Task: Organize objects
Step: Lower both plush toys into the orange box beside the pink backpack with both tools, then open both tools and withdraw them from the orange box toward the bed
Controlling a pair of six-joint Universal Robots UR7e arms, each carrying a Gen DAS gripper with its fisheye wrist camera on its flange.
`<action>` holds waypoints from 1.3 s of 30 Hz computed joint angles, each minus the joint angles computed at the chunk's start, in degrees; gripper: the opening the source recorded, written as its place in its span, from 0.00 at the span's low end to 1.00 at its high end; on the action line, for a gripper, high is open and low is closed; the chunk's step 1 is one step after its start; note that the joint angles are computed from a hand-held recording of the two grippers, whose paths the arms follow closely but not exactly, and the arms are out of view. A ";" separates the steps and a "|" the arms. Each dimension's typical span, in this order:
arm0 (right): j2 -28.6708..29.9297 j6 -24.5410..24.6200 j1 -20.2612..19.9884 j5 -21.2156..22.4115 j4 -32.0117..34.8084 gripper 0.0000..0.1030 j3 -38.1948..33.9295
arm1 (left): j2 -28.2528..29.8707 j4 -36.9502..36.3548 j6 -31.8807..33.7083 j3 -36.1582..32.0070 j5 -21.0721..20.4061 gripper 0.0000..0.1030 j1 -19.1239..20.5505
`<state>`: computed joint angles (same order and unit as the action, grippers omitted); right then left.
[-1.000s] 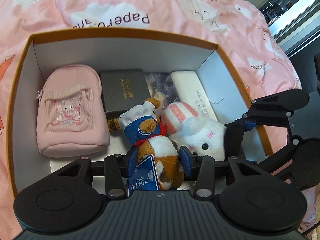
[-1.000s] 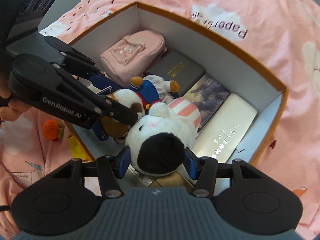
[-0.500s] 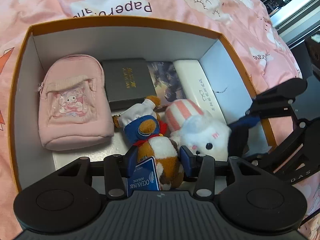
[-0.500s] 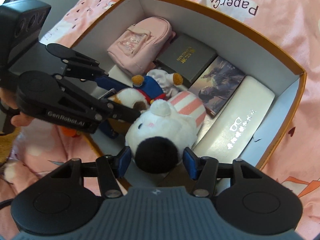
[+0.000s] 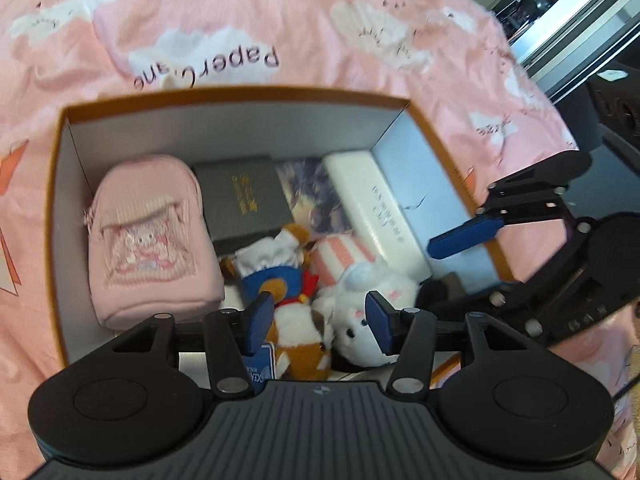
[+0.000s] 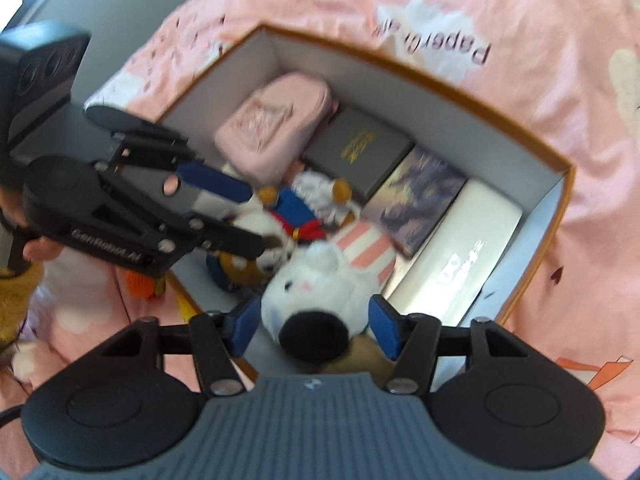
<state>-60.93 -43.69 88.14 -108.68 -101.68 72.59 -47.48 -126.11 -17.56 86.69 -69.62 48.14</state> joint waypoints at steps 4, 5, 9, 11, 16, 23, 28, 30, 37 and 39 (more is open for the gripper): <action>0.35 1.38 -0.07 -0.42 -1.31 0.38 0.66 | 0.60 1.38 -1.58 -0.45 2.57 0.43 -0.37; 0.40 1.49 -0.09 -0.77 -1.43 0.36 1.02 | 0.88 2.47 -2.34 -0.78 2.63 0.40 -0.20; 0.75 2.97 -0.50 -1.94 -2.32 0.30 2.61 | 0.72 1.04 -3.40 1.17 2.84 0.33 0.29; 0.40 3.04 -1.02 -1.32 -2.82 0.30 3.33 | 0.64 -0.39 -4.25 2.10 2.87 0.33 0.61; -0.12 3.40 -1.37 -1.77 -3.36 0.31 4.45 | 0.54 -2.80 -5.02 3.49 3.39 0.33 0.80; -5.68 -3.34 -1.11 1.52 -14.56 0.42 12.11 | -3.04 -19.54 -0.01 13.48 13.50 0.33 -4.72; -11.89 -7.41 -0.66 5.84 -29.86 0.67 21.81 | -5.75 -32.81 4.89 20.37 20.89 0.33 -10.23; -14.72 -9.57 -0.46 7.29 -38.67 0.70 27.26 | -7.00 -36.83 6.41 22.78 22.75 0.33 -12.04; -22.63 -13.45 -2.12 16.94 -61.79 0.85 42.92 | -11.85 -36.77 4.12 29.16 27.59 0.33 -16.83; -24.69 -14.83 -3.36 21.53 -66.56 0.90 47.13 | -13.27 -33.92 1.41 30.67 27.94 0.33 -17.55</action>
